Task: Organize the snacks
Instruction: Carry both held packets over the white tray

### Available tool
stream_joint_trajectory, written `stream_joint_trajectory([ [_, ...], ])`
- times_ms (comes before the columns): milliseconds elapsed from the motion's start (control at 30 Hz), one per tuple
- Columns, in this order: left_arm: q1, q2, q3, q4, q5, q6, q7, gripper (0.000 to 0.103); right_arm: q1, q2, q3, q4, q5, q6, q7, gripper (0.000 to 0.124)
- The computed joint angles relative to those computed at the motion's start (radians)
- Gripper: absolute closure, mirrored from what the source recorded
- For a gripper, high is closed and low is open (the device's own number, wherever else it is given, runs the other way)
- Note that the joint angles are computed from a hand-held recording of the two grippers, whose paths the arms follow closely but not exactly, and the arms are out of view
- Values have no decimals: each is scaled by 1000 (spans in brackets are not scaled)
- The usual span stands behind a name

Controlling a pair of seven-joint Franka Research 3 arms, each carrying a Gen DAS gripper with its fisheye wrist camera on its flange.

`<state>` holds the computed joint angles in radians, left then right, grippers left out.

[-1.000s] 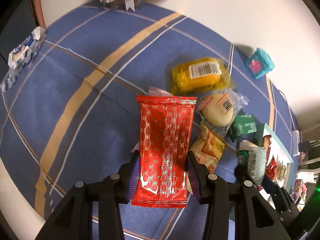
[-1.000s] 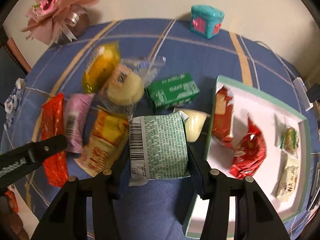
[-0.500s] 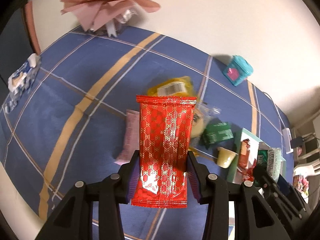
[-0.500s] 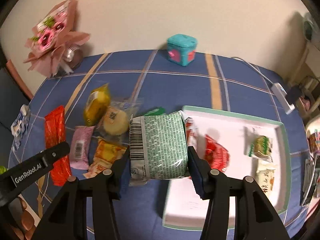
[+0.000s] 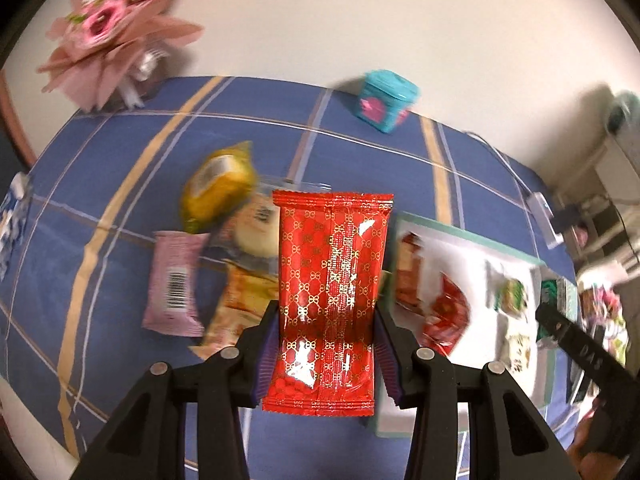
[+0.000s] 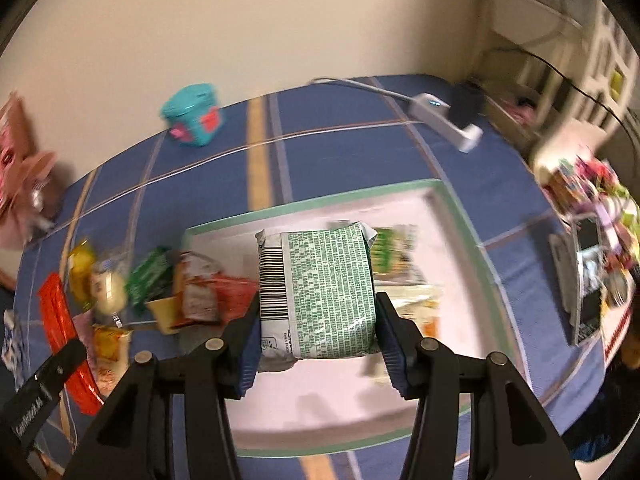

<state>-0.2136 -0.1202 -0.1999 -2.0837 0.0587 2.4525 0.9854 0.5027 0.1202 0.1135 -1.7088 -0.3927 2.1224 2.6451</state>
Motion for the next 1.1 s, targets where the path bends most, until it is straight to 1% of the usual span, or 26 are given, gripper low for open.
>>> stream_joint_trajectory([
  [133, -24, 26, -20, 29, -2, 0, 25, 56, -21, -55, -6, -59, 7, -8, 21, 70],
  [267, -50, 56, -38, 59, 2, -2, 57, 56, -47, -95, 3, -103, 12, -7, 26, 70],
  [367, -66, 79, -48, 81, 12, -8, 72, 56, -62, -107, 11, -116, 23, -5, 18, 70],
  [433, -75, 95, -53, 93, -3, -11, 93, 56, -68, -110, 16, -121, 27, -3, 15, 70],
  [567, -88, 118, -60, 107, -10, -22, 106, 56, -73, -109, 23, -126, 41, 1, 1, 70],
  [667, -90, 133, -61, 111, -39, -30, 124, 56, -74, -98, 23, -124, 64, 3, -21, 70],
  [867, -91, 159, -63, 118, -53, -56, 128, 56, -64, -66, 22, -105, 108, -14, -64, 70],
  [1100, -86, 167, -63, 116, -81, -72, 136, 56, -47, -41, 17, -82, 119, -36, -91, 70],
])
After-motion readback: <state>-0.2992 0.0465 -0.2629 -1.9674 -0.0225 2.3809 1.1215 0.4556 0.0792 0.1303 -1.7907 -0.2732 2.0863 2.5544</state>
